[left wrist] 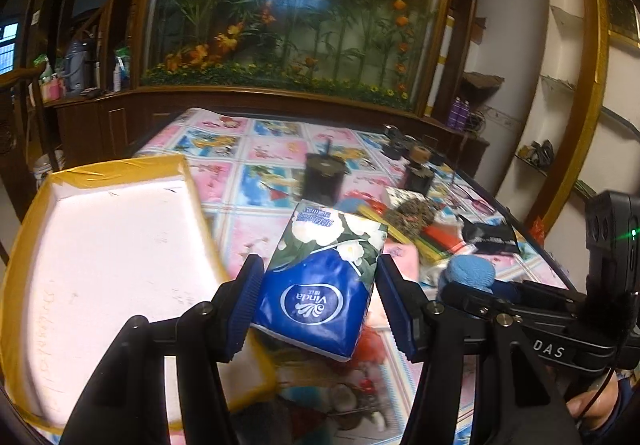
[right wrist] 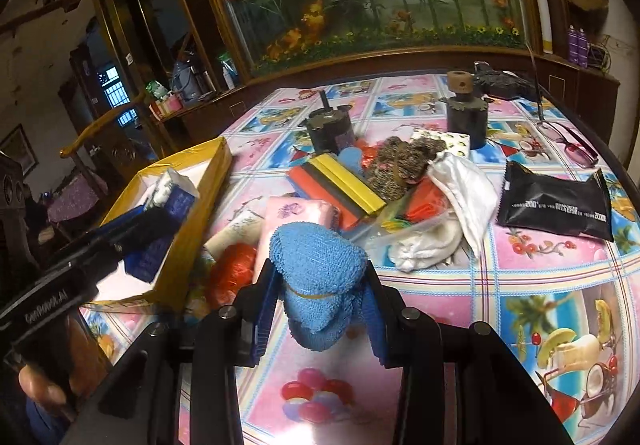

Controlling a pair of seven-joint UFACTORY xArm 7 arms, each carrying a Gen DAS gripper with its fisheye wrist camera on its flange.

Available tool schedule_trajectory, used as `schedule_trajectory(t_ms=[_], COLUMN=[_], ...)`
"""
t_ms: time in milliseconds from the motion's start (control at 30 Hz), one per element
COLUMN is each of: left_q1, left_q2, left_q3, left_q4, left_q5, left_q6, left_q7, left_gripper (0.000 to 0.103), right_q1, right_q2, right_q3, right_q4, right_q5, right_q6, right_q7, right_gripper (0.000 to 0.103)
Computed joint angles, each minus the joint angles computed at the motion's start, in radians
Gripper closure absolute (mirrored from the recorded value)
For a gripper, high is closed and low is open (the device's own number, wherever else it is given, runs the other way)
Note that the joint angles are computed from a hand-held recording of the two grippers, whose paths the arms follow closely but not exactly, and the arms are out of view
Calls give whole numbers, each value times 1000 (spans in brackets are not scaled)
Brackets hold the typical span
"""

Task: Organize soft objects
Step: 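Lower the tissue pack and blue cloth into the yellow tray and open both grippers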

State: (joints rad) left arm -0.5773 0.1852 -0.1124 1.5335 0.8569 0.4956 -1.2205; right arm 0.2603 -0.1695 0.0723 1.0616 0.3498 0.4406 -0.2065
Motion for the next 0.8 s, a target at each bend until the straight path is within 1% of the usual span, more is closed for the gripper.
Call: schedule_trajectory(t_ms=[100,200,267,367,433,567,633,700,800], left_q1=[23,78,115,167,202,258,278,293,304], left_q2=[-55,-118,-151,-192,-214,-238,-236,-223,-170], left_q3=[8,-1,-13,-28,-34,-42,-45,-44,-33], left_q4=[-45,-106,-132,-155,-166,-173,-164,-148,-89], left_q5=[-4,-39,-66,-79,-112,-180,-193,-211,-258], left_q6=[22,20,40,92,117,142,156,167,195], left_q7=[-14,-8,14,31,59,124,150,179,256], left_gripper=[46,46,46,46,46,46,46,46,46], right_q1=[11,19,23,30,37,64,79,97,134], right_q2=[25,68,111,186,231,327,387,465,603], right_q3=[5,19,33,57,74,103,112,119,120], right_q4=[57,136,205,316,377,506,588,697,894], right_q5=[9,12,9,6,-4,-62,-91,-117,-155], right_q6=[43,102,153,227,252,285,318,366,452], right_q7=[-13,-21,-22,-14,-6,26,41,65,109], right_gripper=[60,60,60,60,60,60,60,60,60])
